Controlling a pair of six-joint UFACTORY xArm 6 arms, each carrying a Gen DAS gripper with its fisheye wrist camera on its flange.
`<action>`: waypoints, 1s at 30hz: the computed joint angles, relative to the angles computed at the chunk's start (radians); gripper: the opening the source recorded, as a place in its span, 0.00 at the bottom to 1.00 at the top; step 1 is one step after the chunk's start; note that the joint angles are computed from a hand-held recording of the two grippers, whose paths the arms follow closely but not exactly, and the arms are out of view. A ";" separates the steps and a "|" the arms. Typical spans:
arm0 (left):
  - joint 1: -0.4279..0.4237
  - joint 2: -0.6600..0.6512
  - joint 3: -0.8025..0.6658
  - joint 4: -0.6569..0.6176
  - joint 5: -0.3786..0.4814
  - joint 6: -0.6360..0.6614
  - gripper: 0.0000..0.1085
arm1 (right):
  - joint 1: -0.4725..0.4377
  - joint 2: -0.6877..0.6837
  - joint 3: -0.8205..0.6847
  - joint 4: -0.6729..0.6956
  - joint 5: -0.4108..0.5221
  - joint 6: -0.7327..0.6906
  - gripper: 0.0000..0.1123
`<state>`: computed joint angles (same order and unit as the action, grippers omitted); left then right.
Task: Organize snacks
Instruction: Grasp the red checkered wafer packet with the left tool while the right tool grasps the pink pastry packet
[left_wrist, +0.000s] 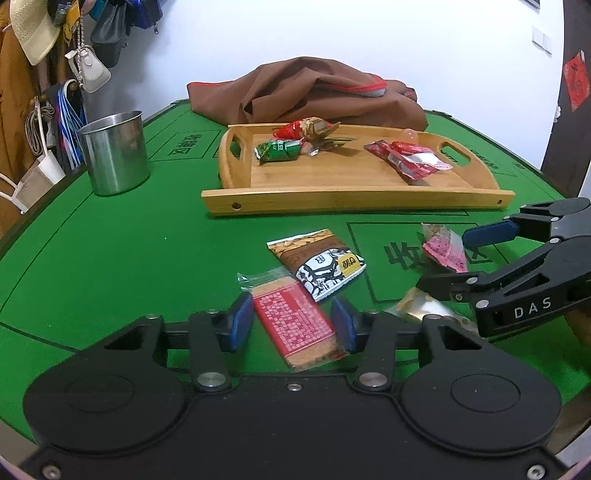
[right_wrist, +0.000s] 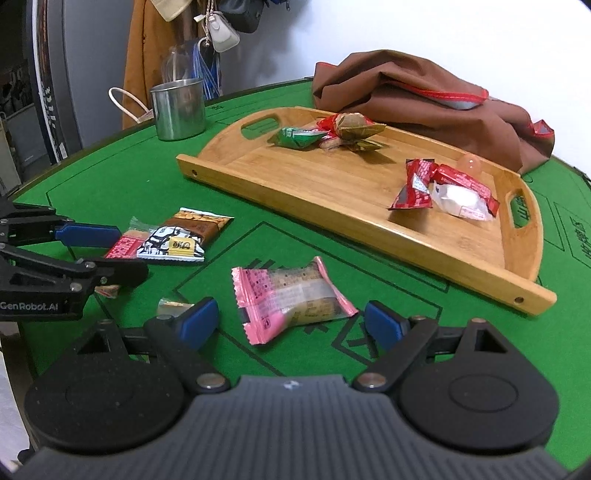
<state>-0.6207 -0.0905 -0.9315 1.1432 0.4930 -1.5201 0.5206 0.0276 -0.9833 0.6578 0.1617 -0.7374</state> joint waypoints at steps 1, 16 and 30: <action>0.000 0.001 -0.001 0.001 0.001 -0.004 0.41 | 0.001 0.002 -0.002 0.003 0.001 -0.004 0.83; 0.003 -0.018 0.005 0.007 -0.007 -0.010 0.24 | 0.007 -0.001 -0.001 -0.047 -0.003 0.067 0.75; -0.053 -0.006 0.004 0.025 0.055 -0.018 0.51 | 0.016 -0.022 0.015 -0.027 -0.007 0.057 0.71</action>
<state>-0.6739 -0.0961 -0.9274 1.1687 0.5482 -1.5377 0.5366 0.0057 -0.9681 0.6309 0.1543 -0.6801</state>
